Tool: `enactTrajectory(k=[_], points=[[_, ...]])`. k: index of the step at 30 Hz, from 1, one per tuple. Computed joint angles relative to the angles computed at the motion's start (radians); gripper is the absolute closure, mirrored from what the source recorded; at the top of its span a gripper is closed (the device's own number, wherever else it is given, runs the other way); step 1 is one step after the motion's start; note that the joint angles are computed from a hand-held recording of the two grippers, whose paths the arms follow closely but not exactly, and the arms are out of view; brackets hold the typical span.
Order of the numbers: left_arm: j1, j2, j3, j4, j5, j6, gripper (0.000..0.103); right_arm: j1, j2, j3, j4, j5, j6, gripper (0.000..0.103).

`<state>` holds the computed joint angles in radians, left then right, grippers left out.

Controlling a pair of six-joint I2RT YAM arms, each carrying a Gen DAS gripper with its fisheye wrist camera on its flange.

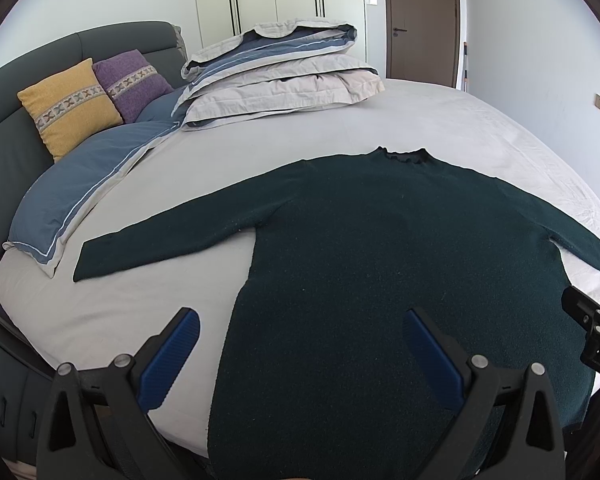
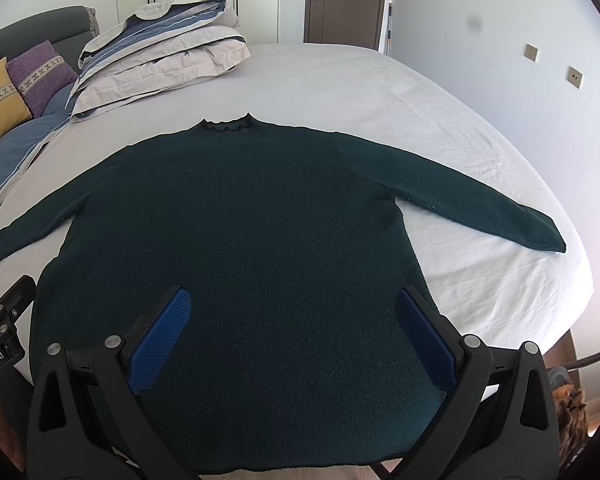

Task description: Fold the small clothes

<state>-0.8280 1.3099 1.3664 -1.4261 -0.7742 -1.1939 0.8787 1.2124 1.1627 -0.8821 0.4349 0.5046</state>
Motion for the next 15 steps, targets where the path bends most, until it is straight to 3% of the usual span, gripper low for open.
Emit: enactTrajectory(k=[15], points=[[0.001, 0.007, 0.009, 0.000, 0.003, 0.002, 0.000, 0.012, 0.003, -0.041, 0.034, 0.007, 0.011, 0.000]])
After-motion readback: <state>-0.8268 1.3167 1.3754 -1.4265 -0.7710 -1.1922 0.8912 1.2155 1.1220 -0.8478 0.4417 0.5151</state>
